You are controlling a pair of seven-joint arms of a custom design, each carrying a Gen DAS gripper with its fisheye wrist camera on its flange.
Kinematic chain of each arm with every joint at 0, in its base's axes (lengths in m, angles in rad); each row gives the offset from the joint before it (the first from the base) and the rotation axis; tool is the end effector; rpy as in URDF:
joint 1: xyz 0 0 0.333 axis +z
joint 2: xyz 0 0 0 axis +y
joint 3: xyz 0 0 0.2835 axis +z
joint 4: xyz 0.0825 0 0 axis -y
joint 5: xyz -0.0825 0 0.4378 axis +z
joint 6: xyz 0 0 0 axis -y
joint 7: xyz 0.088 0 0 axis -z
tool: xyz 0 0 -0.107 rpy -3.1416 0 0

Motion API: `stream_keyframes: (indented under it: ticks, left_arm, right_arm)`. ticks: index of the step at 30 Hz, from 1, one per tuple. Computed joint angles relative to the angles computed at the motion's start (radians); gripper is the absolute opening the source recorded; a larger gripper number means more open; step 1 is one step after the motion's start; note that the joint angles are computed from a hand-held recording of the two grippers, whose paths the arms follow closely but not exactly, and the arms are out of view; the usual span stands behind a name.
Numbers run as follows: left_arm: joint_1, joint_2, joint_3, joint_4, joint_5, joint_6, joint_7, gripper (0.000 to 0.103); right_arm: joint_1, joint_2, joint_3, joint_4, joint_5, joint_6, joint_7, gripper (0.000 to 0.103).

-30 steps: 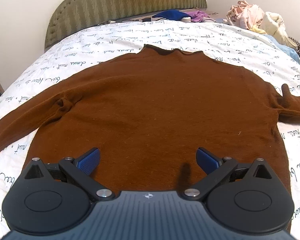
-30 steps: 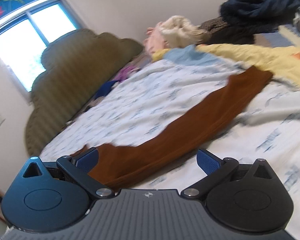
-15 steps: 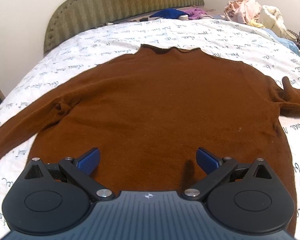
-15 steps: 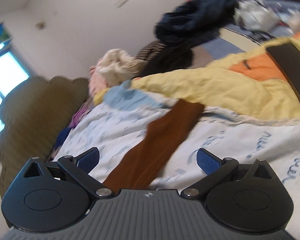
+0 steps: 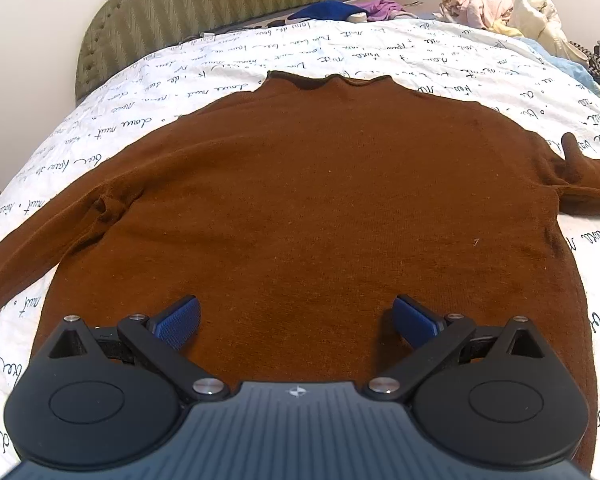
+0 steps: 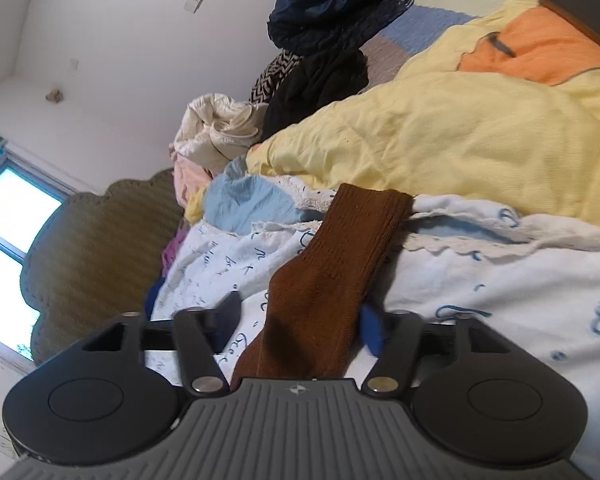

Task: Fold small clothes
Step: 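Reach the right tool to the sleeve cuff and close on it, then carry the held sleeve with the right tool across the sweater body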

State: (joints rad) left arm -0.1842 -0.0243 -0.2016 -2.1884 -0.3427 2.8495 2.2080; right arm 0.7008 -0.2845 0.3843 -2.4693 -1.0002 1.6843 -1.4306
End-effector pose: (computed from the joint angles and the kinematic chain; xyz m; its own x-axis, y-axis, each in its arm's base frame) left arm 0.5800 -0.2166 0.4121 -0.6264 -0.7687 -0.1297 -0.5425 0.5493 -0.6356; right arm 0.2894 0.3621 0.3431 -0.5899 -0.1069 -0.8004 0.4545 0.7753 -0.4386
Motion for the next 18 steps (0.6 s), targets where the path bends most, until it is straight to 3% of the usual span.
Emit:
stream_keyframes:
  ticks: [1,2,6,10,14,18]
  left_arm:
    - [0.0,0.0,0.0,0.0,-0.001,0.0,0.003,0.103]
    - [0.0,-0.002,0.0,-0.002,-0.004,0.001,0.011,0.103]
    - [0.001,-0.006,0.002,-0.008,-0.009,0.016,0.025,0.103]
    - [0.002,-0.012,0.007,-0.008,-0.052,0.012,0.067,0.103]
    - [0.0,-0.024,0.015,-0.009,-0.16,0.012,0.169,0.103]
    - [0.003,-0.023,0.016,-0.008,-0.197,0.042,0.215,0.103]
  right_arm:
    - [-0.001,0.001,-0.007,0.006,0.016,0.004,-0.009,0.03]
    - [-0.003,0.002,-0.012,0.012,0.039,0.005,-0.012,0.012]
    - [0.003,0.039,0.002,0.059,0.079,-0.071,-0.004,0.01]
    - [0.03,0.119,0.011,0.189,0.136,-0.246,-0.114,0.01]
    - [0.069,0.241,0.004,0.381,0.124,-0.44,-0.317,0.01]
    - [0.109,0.365,-0.026,0.564,-0.009,-0.502,-0.616,0.01]
